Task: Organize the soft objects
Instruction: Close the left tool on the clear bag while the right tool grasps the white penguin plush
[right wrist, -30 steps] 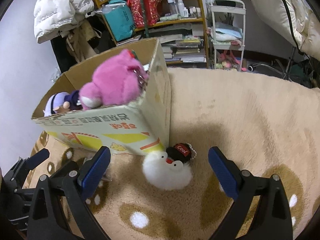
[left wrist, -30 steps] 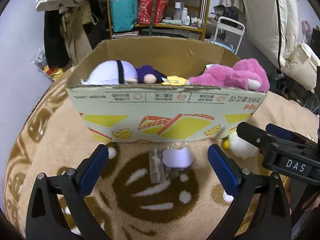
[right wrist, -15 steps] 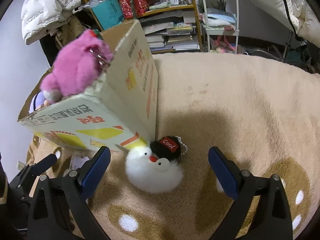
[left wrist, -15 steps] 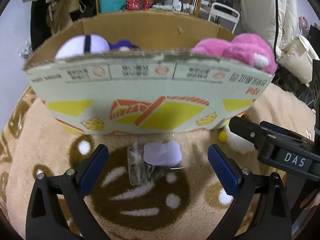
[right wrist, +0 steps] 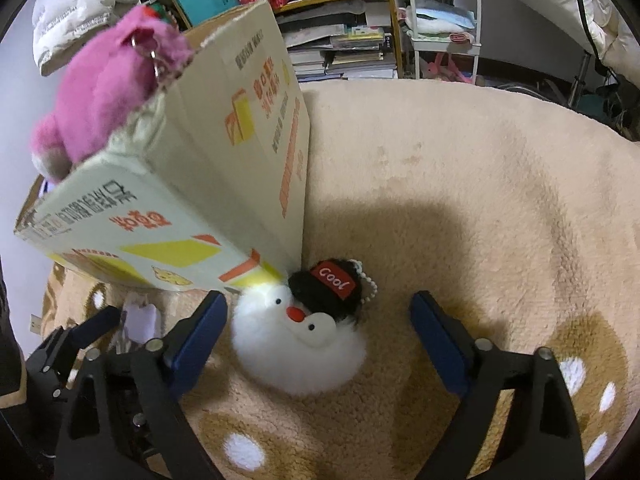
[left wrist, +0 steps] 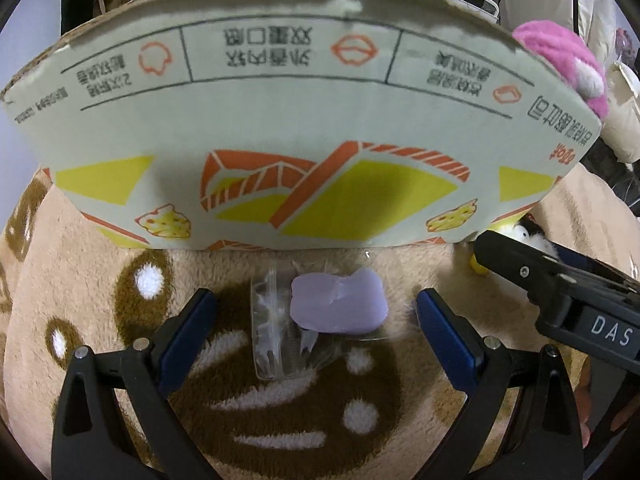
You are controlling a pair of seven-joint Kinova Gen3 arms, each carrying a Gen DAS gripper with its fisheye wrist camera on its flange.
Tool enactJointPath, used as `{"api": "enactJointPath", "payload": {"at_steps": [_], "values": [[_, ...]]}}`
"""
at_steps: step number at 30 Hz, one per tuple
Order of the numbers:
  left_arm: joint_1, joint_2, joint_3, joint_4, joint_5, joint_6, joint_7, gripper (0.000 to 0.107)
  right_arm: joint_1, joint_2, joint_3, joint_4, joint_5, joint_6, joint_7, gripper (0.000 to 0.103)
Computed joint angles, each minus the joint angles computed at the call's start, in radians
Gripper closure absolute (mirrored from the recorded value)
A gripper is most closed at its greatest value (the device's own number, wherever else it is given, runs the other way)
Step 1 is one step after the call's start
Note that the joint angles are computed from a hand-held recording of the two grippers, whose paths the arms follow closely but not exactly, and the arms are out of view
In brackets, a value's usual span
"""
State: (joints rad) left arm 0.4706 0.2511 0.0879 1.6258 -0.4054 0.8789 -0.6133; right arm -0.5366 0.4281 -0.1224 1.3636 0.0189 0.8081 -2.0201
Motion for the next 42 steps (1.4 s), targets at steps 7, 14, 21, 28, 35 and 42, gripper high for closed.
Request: {"api": "enactJointPath", "payload": {"at_steps": [7, 14, 21, 28, 35, 42], "values": [[0.034, 0.012, -0.006, 0.003, -0.038, 0.003, 0.044, 0.016, -0.006, 0.008, 0.008, -0.019, 0.015, 0.031, -0.014, 0.024], [0.040, 0.004, 0.001, 0.014, -0.054, -0.013, 0.054, 0.029, 0.010, -0.007, -0.002, -0.001, -0.004, 0.018, 0.000, 0.047], [0.047, -0.018, 0.012, 0.023, -0.057, 0.004, 0.061, 0.030, 0.018, -0.012, -0.022, 0.007, -0.041, 0.029, 0.045, 0.064], [0.065, -0.028, 0.024, 0.014, -0.076, 0.054, 0.095, 0.030, 0.001, -0.028, -0.021, 0.019, -0.038, 0.031, 0.056, 0.069], [0.100, -0.071, 0.039, 0.034, -0.148, 0.123, 0.201, 0.030, -0.015, -0.076, -0.022, 0.053, -0.020, 0.008, 0.045, 0.069], [0.143, -0.124, 0.093, 0.053, -0.281, 0.220, 0.330, 0.030, -0.027, -0.150, -0.031, 0.105, 0.010, -0.034, 0.029, 0.069]]}}
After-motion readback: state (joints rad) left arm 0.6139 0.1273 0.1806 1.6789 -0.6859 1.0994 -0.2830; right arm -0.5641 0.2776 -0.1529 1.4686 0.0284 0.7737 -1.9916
